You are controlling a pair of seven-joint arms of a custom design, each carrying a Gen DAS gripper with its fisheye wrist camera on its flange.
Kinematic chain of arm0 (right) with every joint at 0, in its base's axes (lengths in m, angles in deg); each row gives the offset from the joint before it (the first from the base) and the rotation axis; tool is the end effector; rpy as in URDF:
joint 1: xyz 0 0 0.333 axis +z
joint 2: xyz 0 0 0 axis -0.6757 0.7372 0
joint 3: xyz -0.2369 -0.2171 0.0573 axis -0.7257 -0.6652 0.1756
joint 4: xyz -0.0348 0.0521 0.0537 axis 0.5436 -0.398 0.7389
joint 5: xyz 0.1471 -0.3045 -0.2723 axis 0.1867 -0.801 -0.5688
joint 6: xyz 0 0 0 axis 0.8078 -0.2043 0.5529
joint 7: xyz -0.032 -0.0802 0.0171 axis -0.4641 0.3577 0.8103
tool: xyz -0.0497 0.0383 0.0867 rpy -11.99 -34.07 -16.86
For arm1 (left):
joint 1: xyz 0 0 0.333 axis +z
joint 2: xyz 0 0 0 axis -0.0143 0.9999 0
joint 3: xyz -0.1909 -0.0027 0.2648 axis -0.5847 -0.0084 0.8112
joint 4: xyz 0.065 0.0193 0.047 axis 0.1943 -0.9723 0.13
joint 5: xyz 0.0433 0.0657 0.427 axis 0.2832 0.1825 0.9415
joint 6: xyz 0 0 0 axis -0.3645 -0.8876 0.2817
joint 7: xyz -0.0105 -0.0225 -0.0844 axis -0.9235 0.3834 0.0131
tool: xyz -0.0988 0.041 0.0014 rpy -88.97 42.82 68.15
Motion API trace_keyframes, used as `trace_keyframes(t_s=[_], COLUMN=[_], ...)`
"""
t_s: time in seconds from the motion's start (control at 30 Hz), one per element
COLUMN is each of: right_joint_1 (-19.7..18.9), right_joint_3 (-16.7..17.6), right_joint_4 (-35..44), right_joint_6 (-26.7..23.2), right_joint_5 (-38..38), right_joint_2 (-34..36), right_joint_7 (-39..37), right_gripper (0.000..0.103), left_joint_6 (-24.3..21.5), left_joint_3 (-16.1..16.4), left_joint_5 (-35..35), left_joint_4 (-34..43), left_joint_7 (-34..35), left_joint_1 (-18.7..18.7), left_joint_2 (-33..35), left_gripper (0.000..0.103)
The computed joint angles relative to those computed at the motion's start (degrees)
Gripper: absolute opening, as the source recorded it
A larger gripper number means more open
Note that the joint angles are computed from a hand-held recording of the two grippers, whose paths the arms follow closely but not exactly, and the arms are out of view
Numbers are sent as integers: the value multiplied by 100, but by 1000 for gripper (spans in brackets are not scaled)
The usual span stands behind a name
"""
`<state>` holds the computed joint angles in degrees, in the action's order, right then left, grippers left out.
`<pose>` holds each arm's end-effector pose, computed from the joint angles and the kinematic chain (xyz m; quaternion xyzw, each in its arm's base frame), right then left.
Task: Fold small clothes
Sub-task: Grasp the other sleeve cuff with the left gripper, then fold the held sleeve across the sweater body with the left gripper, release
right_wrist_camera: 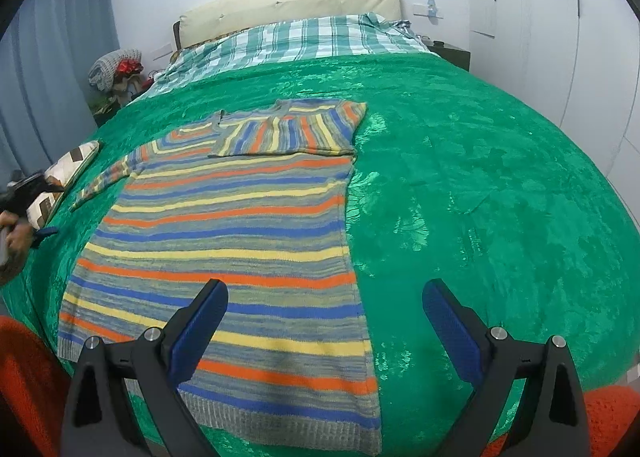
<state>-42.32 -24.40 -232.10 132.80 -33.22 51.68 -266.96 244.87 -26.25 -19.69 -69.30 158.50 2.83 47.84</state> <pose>0.3617 0.2046 0.3591 -0.5649 0.7333 -0.2663 0.2689 0.6224 -0.0567 0.3305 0.8365 -0.4325 0.3353 0.0278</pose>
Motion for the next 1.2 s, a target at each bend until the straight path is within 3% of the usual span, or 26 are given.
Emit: trace_keyframes(t_s=[0.07, 0.1, 0.13, 0.17, 0.2, 0.23, 0.27, 0.3, 0.4, 0.47, 0.53, 0.7, 0.73, 0.8, 0.83, 0.87, 0.9, 0.93, 0.97, 1.0, 1.07, 1.13, 1.2], right_joint_1=[23, 43, 71, 118, 154, 185, 204, 231, 185, 194, 166, -74, -115, -171, -207, -255, -300, -356, -412, -487, -595, -745, -842], right_joint_3=[26, 27, 16, -3, -40, -72, -100, -127, -127, -202, -282, -279, -271, -239, -218, -194, -146, -105, -67, -13, 38, 115, 161], right_joint_4=[62, 89, 115, 162, 187, 212, 240, 245, 239, 220, 196, 118, 91, 42, 15, -17, -44, -79, -111, -151, -222, -263, -285], right_joint_6=[-47, -71, -93, -123, -121, -102, -61, -49, 72, 163, 322, 702, 754, 801, 832, 883, 909, 954, 1003, 1068, 1202, 1378, 1521], right_joint_5=[-43, -78, -111, -141, -182, -234, -307, -364, -703, -802, -850, -827, -781, -639, -561, -482, -400, -329, -263, -212, -66, 77, 235], right_joint_2=[83, 126, 173, 262, 317, 375, 430, 434, 400, 392, 402, 431, 425, 397, 379, 355, 322, 281, 245, 203, 171, 200, 254], right_joint_7=[-65, -95, -123, -188, -208, -213, -198, -168, 119, 225, 316, 487, 468, 362, 302, 244, 197, 159, 118, 100, 41, 17, -40], right_gripper=[97, 97, 97, 97, 97, 97, 97, 97, 97, 97, 97, 97, 97, 97, 97, 97, 97, 97, 97, 97, 97, 97, 97], left_joint_6=[-30, 33, 200, 258, 75, -200, -217, -106, -192, -211, -288, -509, -522, -665, -955, -1316, -1571, -1844, -1986, -1817, -1521, -939, -653], left_joint_3=[29, -226, -486, -626, -566, -512, -313, 46, 527, 637, 747, -205, -205, 219, 412, 734, 1005, 1076, 946, 616, -325, -706, -938], left_joint_5=[248, 310, 244, 114, 72, 428, 1087, 2059, 3667, 4634, 5136, 6439, 6396, 6366, 6338, 6205, 6298, 6517, 6607, 6770, 6820, 5802, 5356], left_joint_4=[311, 442, 548, 654, 839, 1038, 1122, 1196, 1587, 2009, 2517, 3702, 3924, 4445, 4760, 5054, 5149, 5043, 4737, 4236, 3236, 2331, 2123], left_joint_7=[-399, -499, -483, -371, -325, -606, -1162, -1879, -2723, -2852, -2506, -1850, -1676, -1648, -1692, -1669, -1892, -2214, -2364, -2454, -2508, -1929, -1780], left_joint_1=[89, 360, 586, 701, 659, 640, 438, 47, -581, -975, -1506, -1813, -2049, -2755, -3001, -3351, -3621, -3723, -3636, -3368, -2440, -1761, -1256], left_joint_2=[357, 516, 645, 743, 867, 997, 1037, 1018, 951, 956, 1037, 1680, 1876, 2364, 2593, 2866, 3023, 3041, 2914, 2663, 2134, 1542, 1389], left_gripper=[83, 81, 69, 38, 18, 3, 1, 1, 1, 1, 1, 1, 1, 4, 10, 29, 41, 45, 45, 45, 46, 47, 51])
